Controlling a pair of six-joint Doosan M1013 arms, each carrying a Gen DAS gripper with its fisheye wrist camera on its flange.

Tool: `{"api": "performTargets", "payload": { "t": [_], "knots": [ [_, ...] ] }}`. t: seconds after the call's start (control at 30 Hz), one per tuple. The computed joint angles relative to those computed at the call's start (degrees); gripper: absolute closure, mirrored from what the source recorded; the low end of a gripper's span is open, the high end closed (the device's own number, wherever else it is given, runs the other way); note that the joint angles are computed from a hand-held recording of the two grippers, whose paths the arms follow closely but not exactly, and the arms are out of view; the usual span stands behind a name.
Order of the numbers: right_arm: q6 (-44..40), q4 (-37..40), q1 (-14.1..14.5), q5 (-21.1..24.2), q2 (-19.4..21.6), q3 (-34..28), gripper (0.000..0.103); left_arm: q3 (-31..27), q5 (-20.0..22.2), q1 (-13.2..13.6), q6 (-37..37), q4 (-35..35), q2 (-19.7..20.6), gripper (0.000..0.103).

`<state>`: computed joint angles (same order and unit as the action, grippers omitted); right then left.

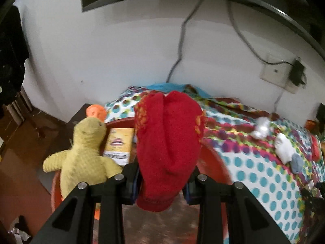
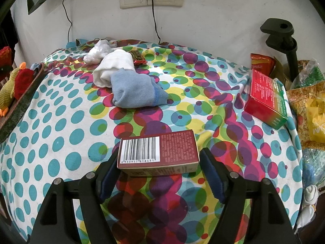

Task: Organize objects
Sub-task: 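Carry the red sock into the red tray and release it with the left gripper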

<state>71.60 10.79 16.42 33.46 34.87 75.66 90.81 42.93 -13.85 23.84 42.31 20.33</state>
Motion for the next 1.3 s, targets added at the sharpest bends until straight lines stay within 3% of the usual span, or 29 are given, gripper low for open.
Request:
{"api": "performTargets", "payload": {
  "t": [0.2,0.5,1.3],
  "knots": [
    [0.1,-0.1,0.0,0.0,0.0,-0.1,0.029,-0.8,0.1,3.3,3.6,-3.4,0.8,0.071],
    [0.1,0.0,0.0,0.0,0.1,0.0,0.027,-2.2,-0.2,5.9,6.7,-8.3,3.0,0.071],
    [0.3,-0.2,0.0,0.1,0.3,-0.3,0.022,-5.4,2.5,6.5,9.3,-8.7,7.5,0.069]
  ]
}}
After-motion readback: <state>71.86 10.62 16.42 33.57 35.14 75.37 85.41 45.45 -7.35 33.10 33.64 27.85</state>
